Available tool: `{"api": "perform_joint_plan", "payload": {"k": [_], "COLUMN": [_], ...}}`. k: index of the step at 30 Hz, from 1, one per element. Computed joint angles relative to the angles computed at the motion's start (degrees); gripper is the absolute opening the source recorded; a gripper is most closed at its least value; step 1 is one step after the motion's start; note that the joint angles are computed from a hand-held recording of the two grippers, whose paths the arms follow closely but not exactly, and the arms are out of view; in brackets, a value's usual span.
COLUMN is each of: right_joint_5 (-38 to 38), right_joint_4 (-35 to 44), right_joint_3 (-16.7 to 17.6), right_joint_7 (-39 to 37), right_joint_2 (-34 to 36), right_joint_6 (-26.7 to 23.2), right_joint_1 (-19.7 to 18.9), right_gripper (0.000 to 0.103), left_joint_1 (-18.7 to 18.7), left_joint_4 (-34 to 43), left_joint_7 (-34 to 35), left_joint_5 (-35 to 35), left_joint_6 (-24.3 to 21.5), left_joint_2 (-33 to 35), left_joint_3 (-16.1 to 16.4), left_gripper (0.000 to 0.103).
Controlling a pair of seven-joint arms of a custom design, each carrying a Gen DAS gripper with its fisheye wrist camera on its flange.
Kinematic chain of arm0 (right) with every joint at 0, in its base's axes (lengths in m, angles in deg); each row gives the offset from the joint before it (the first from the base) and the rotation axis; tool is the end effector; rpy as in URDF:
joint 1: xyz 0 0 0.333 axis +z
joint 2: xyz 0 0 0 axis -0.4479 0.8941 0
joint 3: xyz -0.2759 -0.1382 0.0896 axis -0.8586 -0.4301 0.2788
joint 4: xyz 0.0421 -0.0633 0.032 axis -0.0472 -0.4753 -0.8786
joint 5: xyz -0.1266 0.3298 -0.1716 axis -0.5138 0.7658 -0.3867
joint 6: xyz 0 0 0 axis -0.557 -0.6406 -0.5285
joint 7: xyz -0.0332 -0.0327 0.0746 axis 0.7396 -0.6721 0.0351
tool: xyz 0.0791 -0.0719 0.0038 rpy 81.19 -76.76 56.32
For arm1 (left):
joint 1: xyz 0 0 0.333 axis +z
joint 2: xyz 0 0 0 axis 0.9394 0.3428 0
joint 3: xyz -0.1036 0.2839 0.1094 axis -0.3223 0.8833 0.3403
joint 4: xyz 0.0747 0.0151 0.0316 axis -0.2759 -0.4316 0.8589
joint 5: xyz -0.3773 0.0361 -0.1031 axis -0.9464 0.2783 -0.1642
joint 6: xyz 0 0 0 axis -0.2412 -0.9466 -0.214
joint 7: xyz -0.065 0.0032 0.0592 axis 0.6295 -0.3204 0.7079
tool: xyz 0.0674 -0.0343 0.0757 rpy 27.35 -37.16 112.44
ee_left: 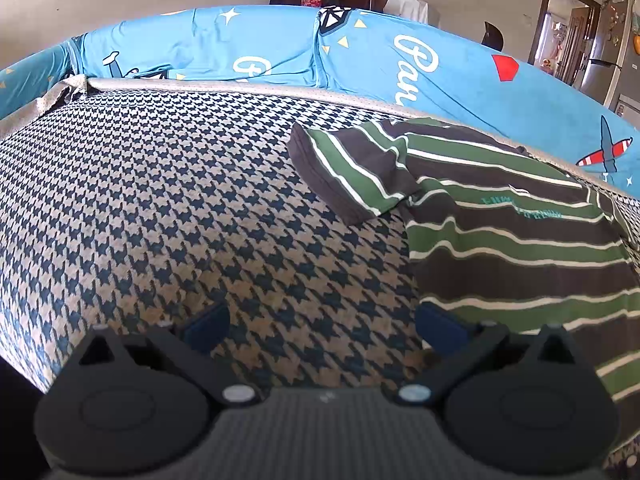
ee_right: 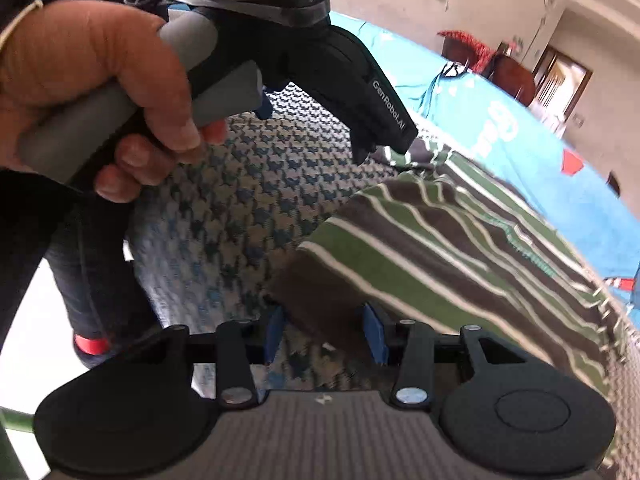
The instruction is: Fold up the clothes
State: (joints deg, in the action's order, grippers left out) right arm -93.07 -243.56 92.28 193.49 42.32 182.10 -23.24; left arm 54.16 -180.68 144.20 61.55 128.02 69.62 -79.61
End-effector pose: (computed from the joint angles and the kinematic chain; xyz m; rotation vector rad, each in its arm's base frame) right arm 0.3349 0.2279 0.4337 -2.0630 1.4703 -1.1239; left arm 0.5204 -0.2808 0.5207 -1.4212 2.2280 -1.0070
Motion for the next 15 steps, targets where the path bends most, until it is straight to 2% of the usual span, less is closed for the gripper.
{"api": "perform_joint_plan", "payload": {"k": [1, 5, 7, 10, 12, 13, 15], "right_joint_5": [0.03, -1.01, 0.54, 6.31, 8.52, 9.94, 11.38], "right_joint_4": [0.07, 0.28, -0.66, -3.17, -3.76, -3.91, -3.86], "right_joint_3": [-0.10, 0.05, -2.41, -7.67, -8.71, -9.60, -8.98], "right_joint_7": [0.31, 2.18, 2.00, 1.06, -0.35, -1.67, -3.85], "right_joint_2": [0.04, -0.38, -1.19, -2.38, -2.37, -2.11, -2.31], "right_joint_6": [0.01, 1.15, 5.21, 16.32, 18.28, 18.00, 16.14], "right_joint_1": [-0.16, -1.25, -0.50, 1.26, 1.76, 2.83, 3.14], "right_gripper": [0.039, 0.007, 0.007, 0.007, 0.007, 0.007, 0.008], "left_joint_1": [0.01, 0.04, 0.13, 0.19, 0.13, 0.10, -0.06], "left_joint_4": [-0.01, -0.38, -0.81, -1.21, -1.05, -0.94, -0.80], "left_joint_7": [0.07, -0.62, -2.46, -4.74, -5.10, -5.35, -5.15], "left_joint_5": [-0.06, 1.03, 3.42, 6.06, 6.55, 6.90, 6.84], "left_joint_6": [0.04, 0.83, 1.97, 3.45, 3.11, 2.86, 2.48], "left_joint_2": [0.00, -0.15, -0.30, -0.40, -0.35, -0.28, -0.21], "left_joint_3": [0.00, -0.01, 0.01, 0.09, 0.11, 0.08, -0.04], "left_gripper": [0.103, 0.103, 0.103, 0.103, 0.103, 0.103, 0.103]}}
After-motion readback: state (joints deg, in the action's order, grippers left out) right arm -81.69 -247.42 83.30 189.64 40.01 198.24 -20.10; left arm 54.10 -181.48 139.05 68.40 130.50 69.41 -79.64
